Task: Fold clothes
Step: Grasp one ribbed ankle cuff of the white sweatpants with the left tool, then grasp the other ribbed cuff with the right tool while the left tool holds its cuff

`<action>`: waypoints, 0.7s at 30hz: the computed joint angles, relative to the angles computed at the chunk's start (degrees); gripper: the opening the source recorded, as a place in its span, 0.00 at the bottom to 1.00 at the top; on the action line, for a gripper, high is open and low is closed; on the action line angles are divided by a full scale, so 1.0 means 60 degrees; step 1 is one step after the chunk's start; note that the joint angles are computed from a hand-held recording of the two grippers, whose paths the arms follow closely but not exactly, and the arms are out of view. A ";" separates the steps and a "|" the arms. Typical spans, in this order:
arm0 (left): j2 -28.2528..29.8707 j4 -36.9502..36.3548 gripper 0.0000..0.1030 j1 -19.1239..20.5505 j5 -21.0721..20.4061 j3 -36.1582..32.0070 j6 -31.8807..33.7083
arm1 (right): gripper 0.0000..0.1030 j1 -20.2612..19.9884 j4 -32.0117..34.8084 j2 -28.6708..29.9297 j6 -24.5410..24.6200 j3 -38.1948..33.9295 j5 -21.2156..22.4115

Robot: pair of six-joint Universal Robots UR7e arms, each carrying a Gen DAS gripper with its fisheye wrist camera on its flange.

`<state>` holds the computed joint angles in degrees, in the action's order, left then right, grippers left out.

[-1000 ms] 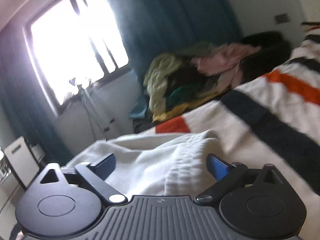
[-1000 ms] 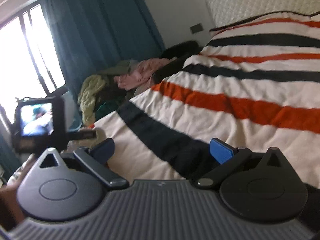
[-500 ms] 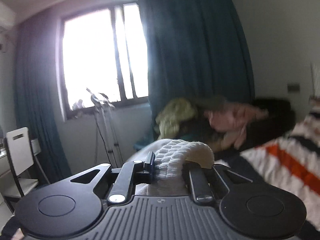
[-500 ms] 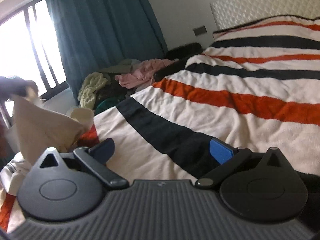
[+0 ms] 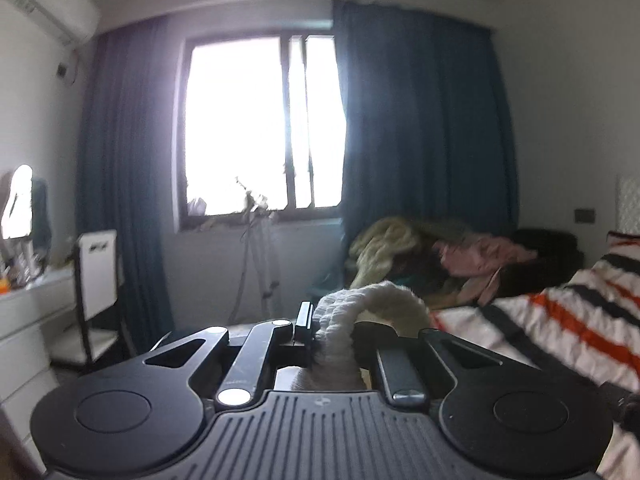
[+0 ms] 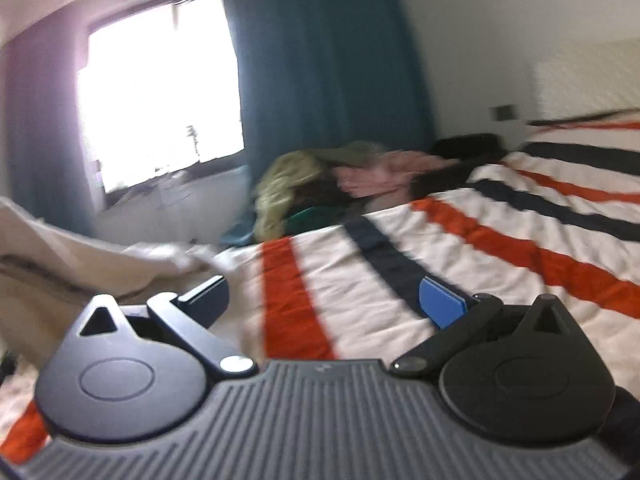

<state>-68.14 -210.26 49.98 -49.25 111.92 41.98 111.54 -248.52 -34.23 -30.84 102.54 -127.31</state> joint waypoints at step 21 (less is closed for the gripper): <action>-0.1049 0.4060 0.11 0.2355 -0.0406 -0.0800 -0.3426 | 0.95 -0.0253 0.6196 -0.1068 0.4477 0.1423 0.1977</action>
<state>-74.44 -185.90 64.11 -51.68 107.12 21.42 110.02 -211.35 -40.63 -3.98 111.08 -115.44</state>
